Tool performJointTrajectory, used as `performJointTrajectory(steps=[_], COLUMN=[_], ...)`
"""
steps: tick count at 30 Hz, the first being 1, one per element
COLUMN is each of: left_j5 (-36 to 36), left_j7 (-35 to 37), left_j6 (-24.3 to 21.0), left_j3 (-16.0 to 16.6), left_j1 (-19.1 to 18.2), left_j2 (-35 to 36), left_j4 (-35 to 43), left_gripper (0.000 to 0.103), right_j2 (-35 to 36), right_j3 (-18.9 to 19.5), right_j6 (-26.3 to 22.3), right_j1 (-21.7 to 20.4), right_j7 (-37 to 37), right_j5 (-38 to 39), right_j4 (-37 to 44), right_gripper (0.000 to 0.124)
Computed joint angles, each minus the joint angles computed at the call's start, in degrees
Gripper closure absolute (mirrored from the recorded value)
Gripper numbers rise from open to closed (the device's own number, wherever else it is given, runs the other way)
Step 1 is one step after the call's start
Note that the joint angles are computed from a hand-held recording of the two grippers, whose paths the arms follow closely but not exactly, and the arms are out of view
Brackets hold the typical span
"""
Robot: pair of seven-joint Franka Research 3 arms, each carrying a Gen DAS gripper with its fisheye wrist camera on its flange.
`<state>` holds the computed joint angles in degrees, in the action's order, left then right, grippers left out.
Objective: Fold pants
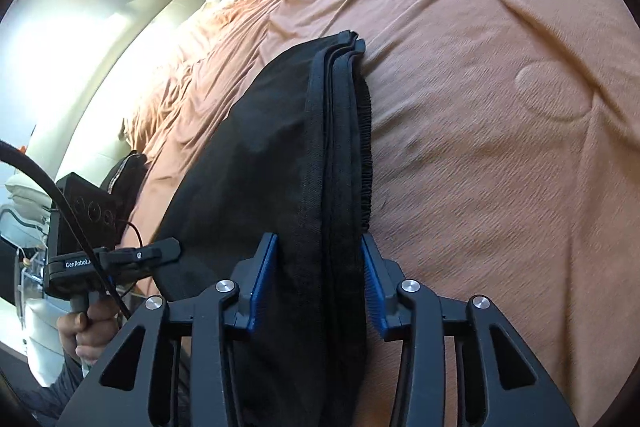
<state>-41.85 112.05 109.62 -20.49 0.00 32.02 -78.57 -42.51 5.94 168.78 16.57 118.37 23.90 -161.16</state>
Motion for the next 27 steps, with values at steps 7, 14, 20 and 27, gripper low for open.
performJointTrajectory(steps=[7,14,20,27], left_j5=[2.06,3.77,10.91,12.55], left_j7=[-0.1,0.32,-4.26,-7.0], left_j6=[-1.67,-4.85,-3.8,-4.56], left_j3=[0.73,1.35,2.45,0.78], left_j1=[0.88,1.9,-1.5,-1.86], left_j2=[0.84,2.46,6.99,13.09], left_j4=[2.08,4.64,12.12,21.04], left_gripper=[0.09,0.089,0.058,0.056], right_j2=[2.55,3.5,4.2,6.06], right_j3=[-0.17,-5.27,-1.98,-16.94], right_j6=[3.11,7.17,7.02,14.76], right_j1=[3.79,11.43,5.64,16.98], right_j7=[1.24,-1.25,0.2,-7.96], right_j5=[2.49,6.55,5.85,9.26], right_j4=[0.4,-0.62,-0.17,0.27], right_gripper=[0.091,0.093,0.065,0.055])
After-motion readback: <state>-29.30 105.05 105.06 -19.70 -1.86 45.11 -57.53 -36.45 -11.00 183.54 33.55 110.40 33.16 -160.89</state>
